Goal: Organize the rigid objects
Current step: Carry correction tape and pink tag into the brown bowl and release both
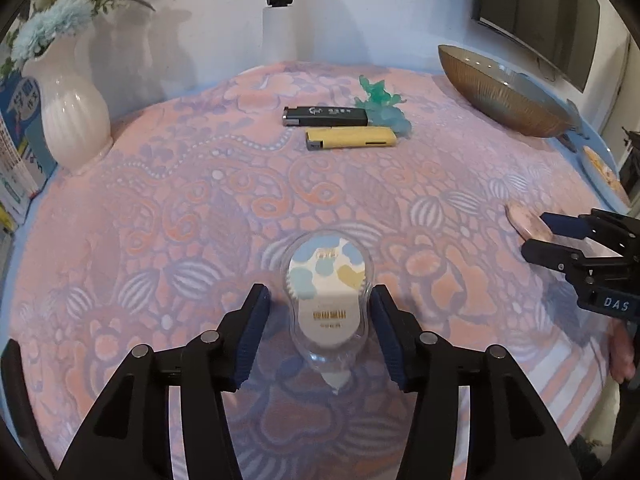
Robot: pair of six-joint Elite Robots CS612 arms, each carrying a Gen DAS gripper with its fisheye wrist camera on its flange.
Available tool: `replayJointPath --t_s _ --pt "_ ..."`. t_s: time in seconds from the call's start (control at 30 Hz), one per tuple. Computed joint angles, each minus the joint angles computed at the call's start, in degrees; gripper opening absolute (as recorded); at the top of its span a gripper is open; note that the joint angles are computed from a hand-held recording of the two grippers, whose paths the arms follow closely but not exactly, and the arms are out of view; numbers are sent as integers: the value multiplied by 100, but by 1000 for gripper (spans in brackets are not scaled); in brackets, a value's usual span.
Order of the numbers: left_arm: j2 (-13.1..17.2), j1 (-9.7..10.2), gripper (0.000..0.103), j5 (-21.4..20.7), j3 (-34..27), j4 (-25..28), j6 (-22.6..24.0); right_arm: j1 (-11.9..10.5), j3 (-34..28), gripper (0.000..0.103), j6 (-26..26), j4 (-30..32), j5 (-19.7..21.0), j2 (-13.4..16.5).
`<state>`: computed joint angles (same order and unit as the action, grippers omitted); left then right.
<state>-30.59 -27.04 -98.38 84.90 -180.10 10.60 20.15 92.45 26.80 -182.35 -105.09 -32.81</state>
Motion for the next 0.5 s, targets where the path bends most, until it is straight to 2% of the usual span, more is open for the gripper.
replayJointPath --t_s 0.03,0.17,0.33,0.5 --pt "5 -13 46 0 -4 -6 20 19 -45 34 -34 49 -74 12" --pt "-17 -77 44 60 112 -281 135 54 -23 34 -42 -217 -9 16" --pt "-149 -131 44 -328 147 -503 101 -13 233 34 172 -770 -81 -128" --pt "-252 -393 44 -528 -73 -739 394 -230 693 34 382 -1256 -680 -517"
